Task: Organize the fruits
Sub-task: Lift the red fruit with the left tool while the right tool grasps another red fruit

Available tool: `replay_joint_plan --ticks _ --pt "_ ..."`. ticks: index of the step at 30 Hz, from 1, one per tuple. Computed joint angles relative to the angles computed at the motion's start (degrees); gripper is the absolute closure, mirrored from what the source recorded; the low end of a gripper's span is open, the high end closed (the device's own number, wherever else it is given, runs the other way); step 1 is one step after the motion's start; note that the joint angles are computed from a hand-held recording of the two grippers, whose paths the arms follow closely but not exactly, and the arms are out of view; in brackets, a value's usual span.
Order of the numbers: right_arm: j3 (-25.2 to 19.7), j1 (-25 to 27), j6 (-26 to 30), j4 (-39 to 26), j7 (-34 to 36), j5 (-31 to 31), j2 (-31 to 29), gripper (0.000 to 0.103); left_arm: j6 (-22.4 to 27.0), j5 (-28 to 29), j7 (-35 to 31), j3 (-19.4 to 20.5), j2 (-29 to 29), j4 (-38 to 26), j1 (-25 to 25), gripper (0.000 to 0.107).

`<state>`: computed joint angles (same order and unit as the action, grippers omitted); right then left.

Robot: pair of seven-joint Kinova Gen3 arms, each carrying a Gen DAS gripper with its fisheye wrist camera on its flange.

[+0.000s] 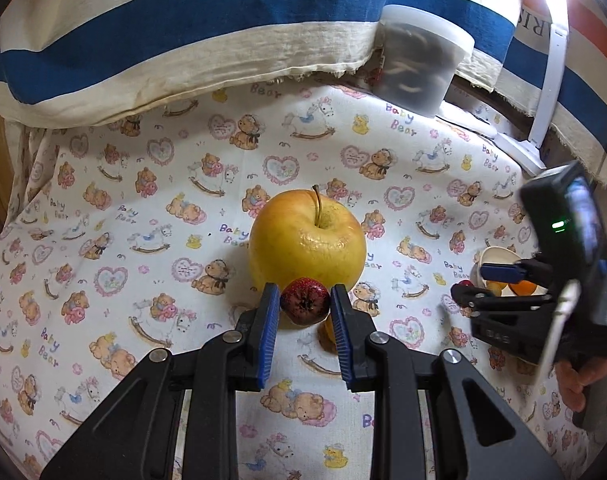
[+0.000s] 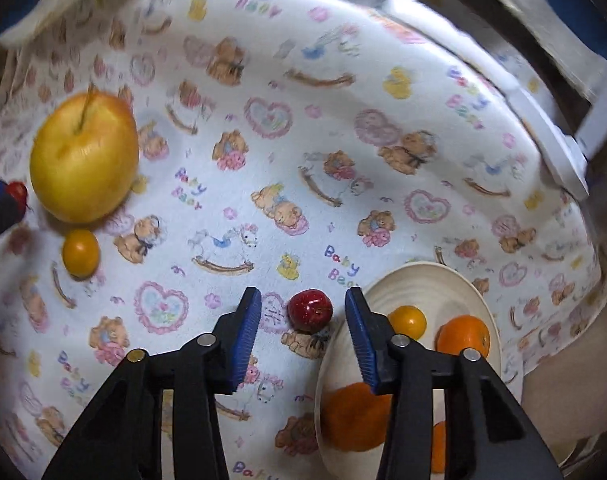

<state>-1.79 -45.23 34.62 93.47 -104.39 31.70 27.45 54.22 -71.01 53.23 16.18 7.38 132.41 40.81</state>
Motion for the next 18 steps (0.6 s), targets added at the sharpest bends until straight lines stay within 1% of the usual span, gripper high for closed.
replay_joint_plan --ticks 1,2,4,7,8,12,13,14,16,18 --pt "1.25 -1.26 0.89 -0.77 -0.41 0.81 0.95 0.065 -0.29 -0.13 0.03 -0.02 -0.11 0.08 -0.06 0.082" --pt "1.43 -1.71 0.84 -0.96 -1.28 2.25 1.44 0.065 -0.43 -0.21 0.03 0.01 -0.16 0.10 -0.08 0.082" --pt "1.65 -2.24 1.51 -1.40 -1.51 3.26 1.88 0.066 -0.15 -0.20 -0.19 0.16 -0.06 -0.07 0.08 0.082" --pt "-0.84 -0.38 3.74 -2.88 2.01 1.07 2.43 0.068 0.34 -0.20 -0.61 0.23 0.09 -0.32 0.29 0.082" --pt "-0.76 -0.72 4.50 -3.31 2.40 1.10 2.85 0.068 0.33 -0.18 -0.79 0.21 0.08 -0.34 0.28 0.082" --pt "2.57 -5.23 5.26 -3.14 -1.86 5.96 4.27 0.070 -0.04 -0.06 -1.08 0.11 -0.17 -0.27 0.16 0.082" --pt "3.08 -6.00 5.29 -2.94 -3.54 6.90 4.42 0.074 -0.01 0.03 -1.16 0.12 -0.17 -0.32 0.13 0.082" --pt "3.63 -6.60 5.16 -2.83 -5.17 7.79 4.58 0.076 -0.20 0.21 -1.27 0.11 -0.28 -0.33 0.05 0.082" --pt "2.75 -5.53 4.36 -2.86 -5.98 7.40 4.40 0.077 -1.70 -0.28 -0.89 -0.05 -0.92 0.16 -0.41 0.082" --pt "1.25 -3.91 3.83 -2.96 -4.93 5.68 3.73 0.077 -1.30 -0.06 -1.25 0.22 -0.79 -0.09 -0.39 0.082"
